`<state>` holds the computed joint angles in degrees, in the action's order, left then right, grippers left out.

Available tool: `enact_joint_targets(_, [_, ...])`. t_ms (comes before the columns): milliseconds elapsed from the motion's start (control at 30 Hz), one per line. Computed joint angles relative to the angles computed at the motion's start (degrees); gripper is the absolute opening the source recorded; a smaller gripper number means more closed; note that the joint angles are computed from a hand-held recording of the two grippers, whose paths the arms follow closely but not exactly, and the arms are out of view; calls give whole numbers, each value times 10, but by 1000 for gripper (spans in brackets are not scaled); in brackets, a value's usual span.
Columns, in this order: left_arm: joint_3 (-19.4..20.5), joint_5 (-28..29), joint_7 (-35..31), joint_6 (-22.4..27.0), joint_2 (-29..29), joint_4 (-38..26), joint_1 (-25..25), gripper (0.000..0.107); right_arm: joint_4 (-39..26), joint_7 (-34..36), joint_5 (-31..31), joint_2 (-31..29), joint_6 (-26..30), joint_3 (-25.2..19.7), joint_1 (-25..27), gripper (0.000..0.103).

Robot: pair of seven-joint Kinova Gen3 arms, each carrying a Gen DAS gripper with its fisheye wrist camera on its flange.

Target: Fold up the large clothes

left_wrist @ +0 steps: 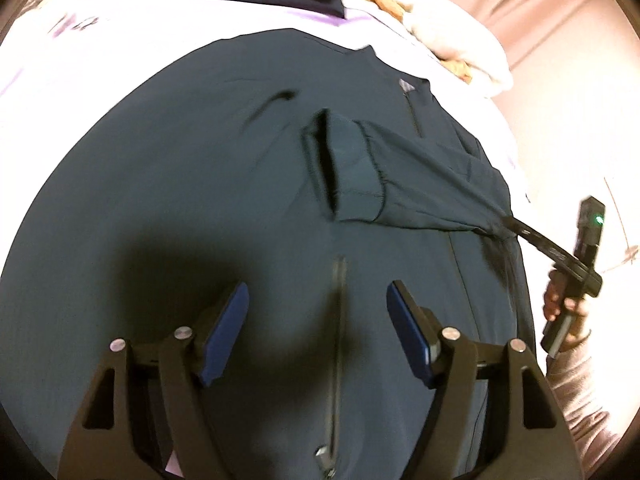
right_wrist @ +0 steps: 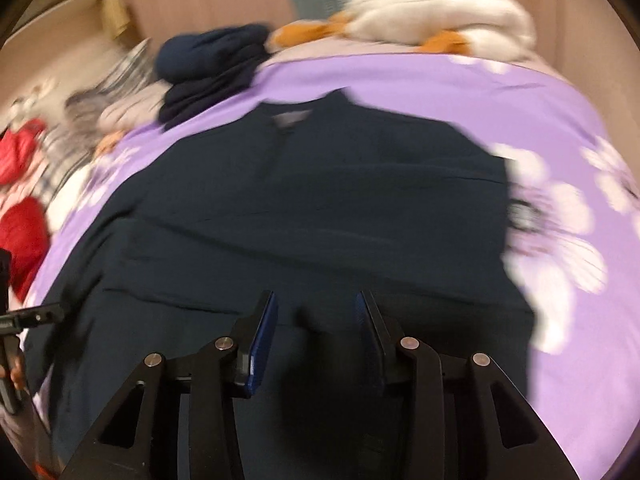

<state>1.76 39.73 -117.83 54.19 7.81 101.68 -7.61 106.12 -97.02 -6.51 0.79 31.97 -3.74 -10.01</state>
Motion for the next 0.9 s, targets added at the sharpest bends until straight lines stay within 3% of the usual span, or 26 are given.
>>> enact_joint_targets(133, [-9, 60, -20, 30, 9, 6, -27, 73, -63, 29, -47, 69, 12, -31, -11, 40])
enact_joint_targets(233, [-1, 115, -34, 37, 38, -16, -37, 73, -92, -6, -24, 100, 8, -25, -48, 40])
enact_joint_targets(367, [21, 156, -12, 41, 96, -70, -37, 72, -83, -12, -23, 98, -2, -30, -52, 40])
enact_joint_targets(500, [46, 151, 30, 42, 154, -134, -22, 71, -76, 11, -46, 94, -6, -33, -35, 40])
enact_joint_targets(600, [60, 140, 65, 42, 186, -163, -22, 52, -70, 21, -59, 87, -6, -33, -28, 40])
enact_joint_targets(667, [76, 152, 64, 46, 201, -168, -33, 18, -68, 31, -70, 87, -9, -34, -23, 40])
enact_joint_targets(733, [89, 172, 41, 48, 205, -159, -47, 5, -64, 30, -70, 86, -13, -33, -24, 40])
enact_joint_targets(900, [92, 152, 2, 114, 192, -149, -60, 6, -64, 39, -77, 82, 22, -32, -19, 40])
